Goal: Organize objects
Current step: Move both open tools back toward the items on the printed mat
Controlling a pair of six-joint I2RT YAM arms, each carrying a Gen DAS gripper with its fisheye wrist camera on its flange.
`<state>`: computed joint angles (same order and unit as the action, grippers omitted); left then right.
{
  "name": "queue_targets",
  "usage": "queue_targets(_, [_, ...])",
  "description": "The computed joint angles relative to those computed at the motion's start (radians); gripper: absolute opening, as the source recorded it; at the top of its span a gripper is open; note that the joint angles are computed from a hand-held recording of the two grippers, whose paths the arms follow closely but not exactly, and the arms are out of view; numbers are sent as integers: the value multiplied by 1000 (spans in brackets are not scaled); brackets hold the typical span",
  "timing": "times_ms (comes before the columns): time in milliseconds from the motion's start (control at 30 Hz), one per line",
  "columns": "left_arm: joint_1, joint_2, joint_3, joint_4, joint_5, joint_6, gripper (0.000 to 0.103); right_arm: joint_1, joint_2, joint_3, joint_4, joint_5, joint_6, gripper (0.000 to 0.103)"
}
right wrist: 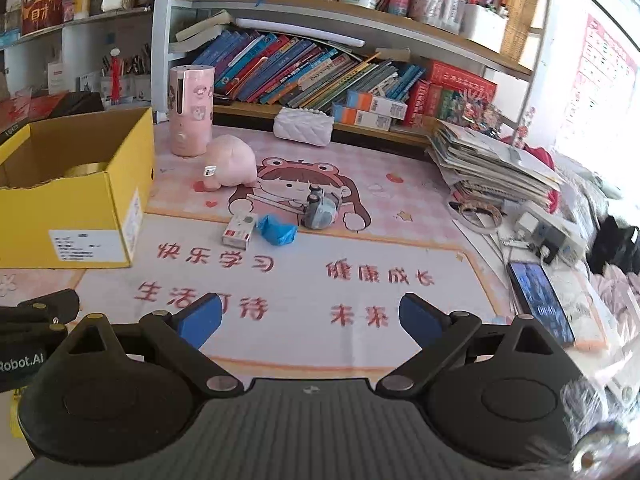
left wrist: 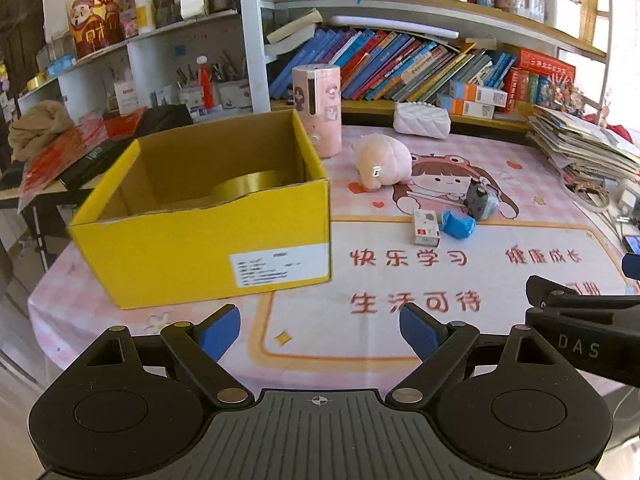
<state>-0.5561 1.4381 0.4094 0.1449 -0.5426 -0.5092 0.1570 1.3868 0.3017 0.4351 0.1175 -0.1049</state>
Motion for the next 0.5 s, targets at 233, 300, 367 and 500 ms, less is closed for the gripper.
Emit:
queue_targets(233, [-9,207,170,2,-6,-60,89,-146,207,168,14,-151,-116,96])
queue_targets(300, [-15,247,209,-7,-12,-79,89,-188,256,221,-7,-214,-138,96])
queue_targets(367, [-18,282,245,-16,-10,-94,89,-220,302,272,-29,-267,-158,94])
queue_targets(500, [-22,342,312,-42,-10,-119,89,-262,393,380,-88,-353,-191,92])
